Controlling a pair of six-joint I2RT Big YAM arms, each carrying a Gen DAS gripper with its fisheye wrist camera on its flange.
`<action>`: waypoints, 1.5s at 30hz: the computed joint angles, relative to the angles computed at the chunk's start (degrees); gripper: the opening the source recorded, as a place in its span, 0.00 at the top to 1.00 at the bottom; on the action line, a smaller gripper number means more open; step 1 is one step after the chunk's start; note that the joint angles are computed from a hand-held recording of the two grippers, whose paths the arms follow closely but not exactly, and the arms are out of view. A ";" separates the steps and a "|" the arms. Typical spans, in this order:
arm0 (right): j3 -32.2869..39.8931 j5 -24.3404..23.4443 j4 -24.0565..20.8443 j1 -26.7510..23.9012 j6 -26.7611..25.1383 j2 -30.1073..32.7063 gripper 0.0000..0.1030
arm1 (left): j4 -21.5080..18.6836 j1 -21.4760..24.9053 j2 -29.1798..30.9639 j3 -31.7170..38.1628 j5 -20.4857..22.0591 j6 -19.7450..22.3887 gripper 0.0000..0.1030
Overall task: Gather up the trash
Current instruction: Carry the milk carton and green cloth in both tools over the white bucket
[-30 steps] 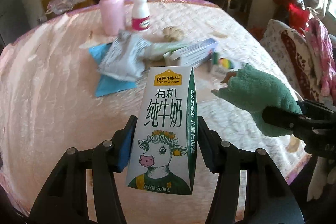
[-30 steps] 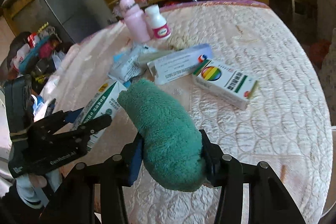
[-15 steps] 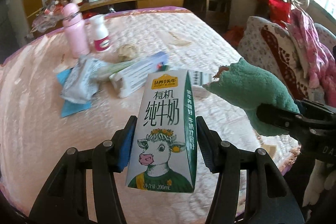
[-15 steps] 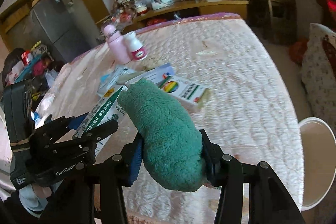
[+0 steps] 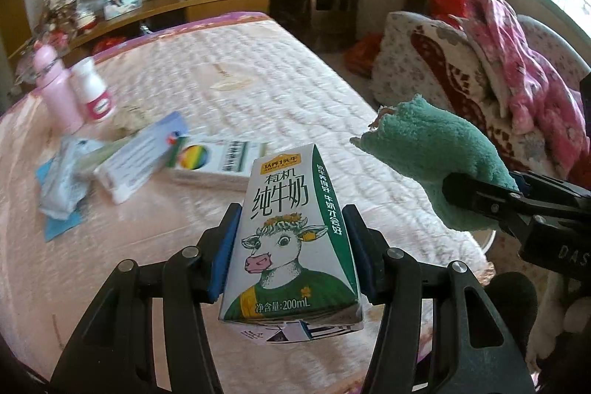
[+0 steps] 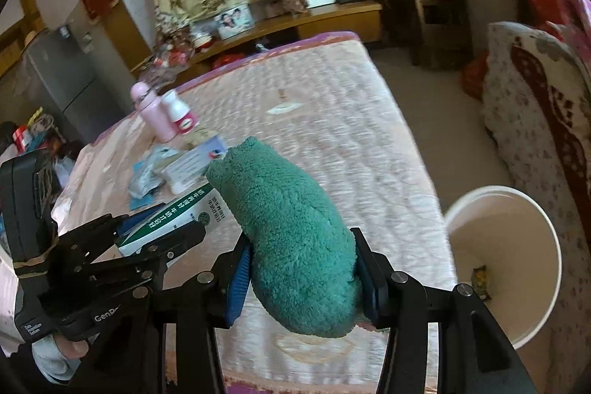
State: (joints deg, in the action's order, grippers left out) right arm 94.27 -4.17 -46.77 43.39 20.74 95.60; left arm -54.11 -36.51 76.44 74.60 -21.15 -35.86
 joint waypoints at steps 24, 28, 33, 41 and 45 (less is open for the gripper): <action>-10.63 -0.27 1.91 -10.77 2.53 -5.91 0.53 | -0.48 -4.19 16.37 17.00 4.22 3.81 0.49; -12.22 -0.47 2.38 -12.31 2.96 -6.44 0.53 | -0.57 -4.84 19.00 19.69 5.14 4.07 0.49; -13.91 -0.88 2.67 -13.92 3.81 -6.76 0.53 | -1.07 -5.54 22.23 22.55 6.55 3.87 0.49; -15.99 -0.49 2.93 -15.60 4.32 -7.11 0.53 | -1.60 -6.27 25.89 25.84 8.40 3.76 0.49; -16.61 -0.22 2.98 -16.13 4.24 -7.21 0.53 | -1.73 -6.43 26.87 26.84 8.82 3.86 0.49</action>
State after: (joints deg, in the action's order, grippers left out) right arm 77.65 -4.38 -43.80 27.26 24.98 88.39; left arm -55.83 -42.94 103.32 101.43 -12.34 -32.00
